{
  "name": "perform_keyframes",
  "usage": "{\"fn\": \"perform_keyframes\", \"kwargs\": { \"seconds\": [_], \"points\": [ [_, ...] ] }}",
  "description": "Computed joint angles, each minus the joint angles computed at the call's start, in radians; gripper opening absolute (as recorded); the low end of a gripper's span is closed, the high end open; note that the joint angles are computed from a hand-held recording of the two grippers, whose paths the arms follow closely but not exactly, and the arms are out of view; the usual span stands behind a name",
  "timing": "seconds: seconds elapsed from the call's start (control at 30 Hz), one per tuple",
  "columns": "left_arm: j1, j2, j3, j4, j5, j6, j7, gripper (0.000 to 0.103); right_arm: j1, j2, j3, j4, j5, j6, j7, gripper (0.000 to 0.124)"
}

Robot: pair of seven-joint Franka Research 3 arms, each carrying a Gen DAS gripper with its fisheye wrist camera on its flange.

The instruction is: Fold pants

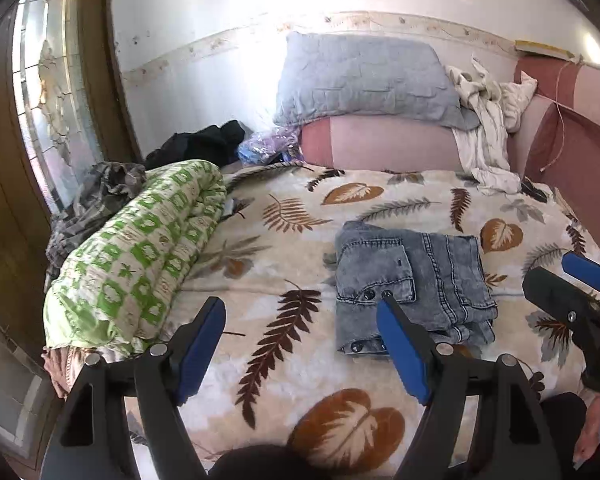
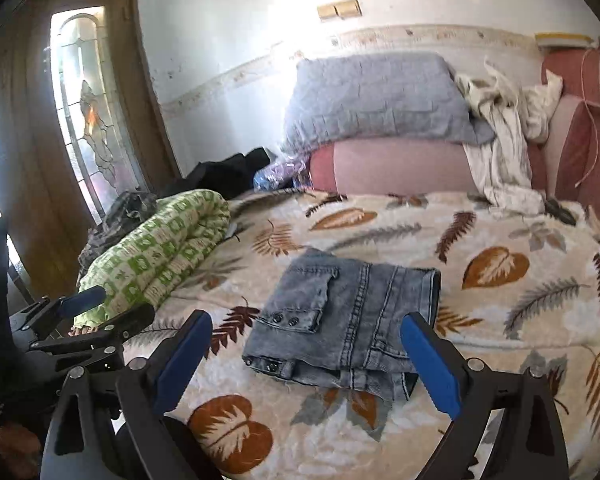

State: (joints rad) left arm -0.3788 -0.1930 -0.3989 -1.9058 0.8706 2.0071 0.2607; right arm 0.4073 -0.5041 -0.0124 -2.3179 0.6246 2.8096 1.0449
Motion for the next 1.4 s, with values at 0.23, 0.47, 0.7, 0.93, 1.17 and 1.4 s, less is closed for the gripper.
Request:
{"fn": "perform_keyframes", "kwargs": {
  "seconds": [0.23, 0.47, 0.7, 0.93, 1.17, 1.4],
  "points": [
    [-0.007, -0.011, -0.013, 0.006, 0.041, -0.045, -0.030, 0.086, -0.007, -0.028, 0.032, -0.028, -0.045, 0.055, 0.021, 0.098],
    [0.000, -0.017, -0.012, -0.001, 0.033, -0.050, -0.035, 0.086, 0.004, -0.022, 0.019, -0.033, -0.059, 0.066, 0.048, 0.098],
    [0.000, -0.001, -0.010, 0.001, 0.032, -0.069, -0.031, 0.086, 0.005, -0.009, 0.013, -0.029, -0.063, 0.060, 0.057, 0.098],
    [-0.003, 0.011, 0.000, 0.001, 0.021, -0.087, -0.026, 0.086, -0.001, 0.010, 0.018, -0.024, -0.067, 0.058, 0.071, 0.098],
    [-0.004, 0.016, 0.010, -0.004, 0.007, -0.093, -0.020, 0.086, -0.005, 0.023, 0.022, -0.020, -0.071, 0.051, 0.080, 0.098],
    [-0.001, 0.014, 0.016, -0.012, -0.006, -0.095, -0.015, 0.086, -0.034, 0.042, 0.042, -0.012, -0.103, 0.026, 0.119, 0.098]
  ]
}}
